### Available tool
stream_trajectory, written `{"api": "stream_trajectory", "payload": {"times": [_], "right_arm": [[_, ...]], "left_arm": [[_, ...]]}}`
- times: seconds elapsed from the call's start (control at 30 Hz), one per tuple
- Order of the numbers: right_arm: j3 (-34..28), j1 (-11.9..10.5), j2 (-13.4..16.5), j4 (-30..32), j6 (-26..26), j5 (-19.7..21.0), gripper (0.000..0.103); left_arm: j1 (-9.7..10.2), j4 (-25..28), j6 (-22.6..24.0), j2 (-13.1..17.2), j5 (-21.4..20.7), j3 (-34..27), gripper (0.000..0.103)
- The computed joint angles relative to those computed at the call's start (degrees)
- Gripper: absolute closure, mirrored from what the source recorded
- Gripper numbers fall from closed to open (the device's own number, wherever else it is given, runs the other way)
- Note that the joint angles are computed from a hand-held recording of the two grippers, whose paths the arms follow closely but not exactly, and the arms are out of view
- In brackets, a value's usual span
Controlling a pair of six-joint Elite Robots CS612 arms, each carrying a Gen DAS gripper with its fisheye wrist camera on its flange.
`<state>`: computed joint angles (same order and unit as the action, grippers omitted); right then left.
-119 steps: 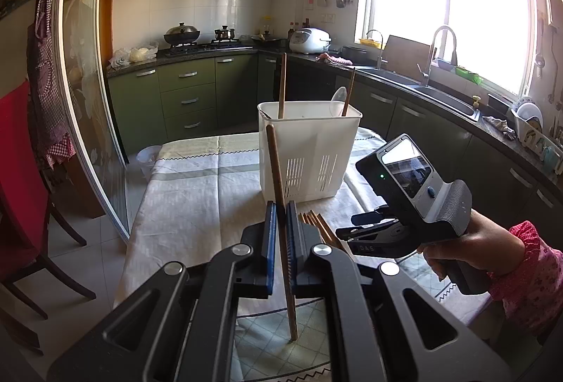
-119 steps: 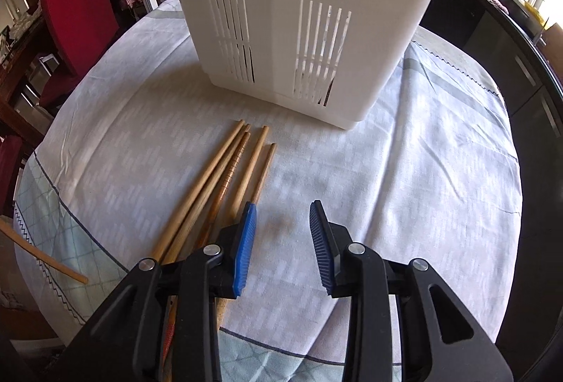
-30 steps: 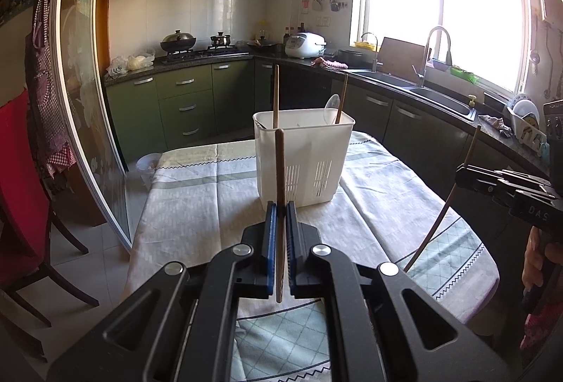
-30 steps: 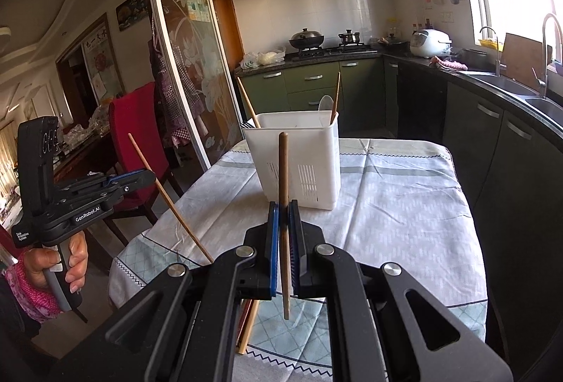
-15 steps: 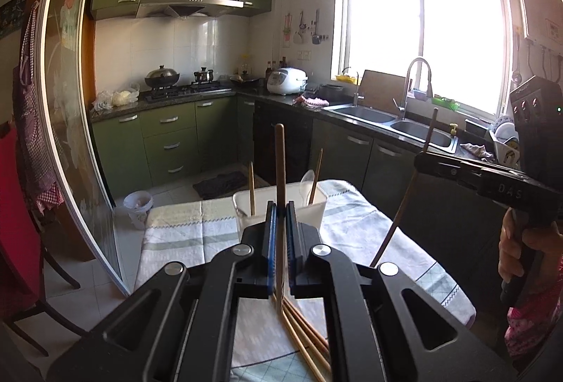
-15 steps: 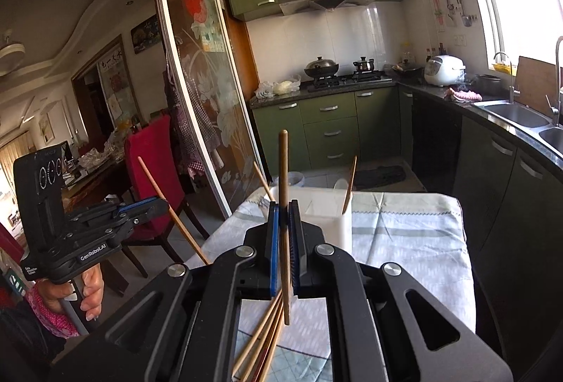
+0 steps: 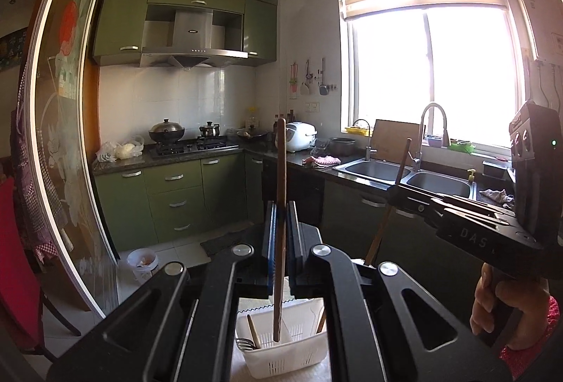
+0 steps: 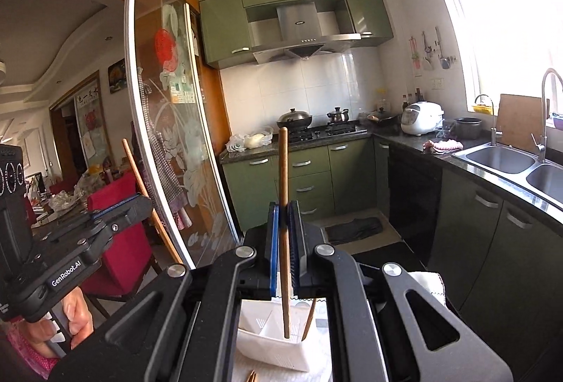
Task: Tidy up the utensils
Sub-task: 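Lower both chopsticks into the white holder and open both grippers, then grasp and lift another chopstick with the left gripper while the right returns to the pile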
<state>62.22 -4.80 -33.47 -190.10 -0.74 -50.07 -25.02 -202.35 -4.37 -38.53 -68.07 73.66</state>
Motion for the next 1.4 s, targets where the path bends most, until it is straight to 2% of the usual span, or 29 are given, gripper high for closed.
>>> {"api": "stream_trajectory", "payload": {"times": [0.17, 0.37, 0.43, 0.5, 0.53, 0.6, 0.77, 0.8, 0.93, 1.0, 1.07, 1.2, 1.3, 1.4], "right_arm": [[-4.78, 0.54, 3.36, 8.10, -1.37, -1.11, 0.097], [-6.63, 1.34, 5.22, 15.49, -6.48, -2.80, 0.097], [-6.61, 1.72, 5.43, 17.90, -8.79, -3.53, 0.097], [-6.26, 1.96, 5.52, 18.73, -9.83, -4.09, 0.096], [-5.89, 2.09, 5.41, 18.94, -10.60, -4.61, 0.091], [-5.02, 2.12, 5.14, 18.12, -10.33, -4.79, 0.078], [0.88, 0.93, 2.16, 10.69, -7.90, -2.91, 0.077], [2.58, 0.56, 1.34, 8.82, -7.74, -2.48, 0.076], [10.16, -1.25, -2.10, 2.70, -7.98, -0.41, 0.071], [14.01, -2.21, -3.52, 0.75, -8.78, 0.13, 0.071], [17.11, -3.17, -4.48, 0.01, -9.41, 0.51, 0.071], [22.02, -5.20, -5.55, -0.48, -8.66, 1.63, 0.066], [24.46, -6.59, -5.62, -0.40, -7.65, 2.80, 0.066], [26.02, -7.91, -5.53, 0.00, -6.24, 4.16, 0.066]], "left_arm": [[0.84, 7.04, -2.42, 2.29, 0.52, -2.97, 0.098], [1.51, 14.46, -4.74, 3.00, 0.69, -2.81, 0.098], [1.71, 15.86, -5.33, 3.00, 0.33, -2.38, 0.098], [1.48, 15.01, -4.39, 3.02, 1.78, -1.85, 0.098], [1.60, 15.51, -4.87, 2.76, 0.92, -1.46, 0.097], [1.76, 16.00, -5.86, 2.25, 0.09, -0.83, 0.095], [1.57, 12.68, -6.60, 0.50, -0.18, 1.85, 0.094], [1.51, 11.79, -6.82, -0.08, -0.64, 2.74, 0.091], [1.19, 10.69, -7.90, -2.43, -3.66, 6.68, 0.071], [1.19, 13.48, -9.22, -3.37, -6.34, 8.42, 0.071], [1.32, 18.52, -11.96, -3.75, -9.03, 9.48, 0.071], [2.74, 33.46, -18.55, -2.51, -16.77, 8.12, 0.071], [3.53, 41.97, -22.01, -0.53, -19.59, 5.85, 0.086], [3.87, 45.61, -24.05, 1.15, -21.03, 4.34, 0.087]]}}
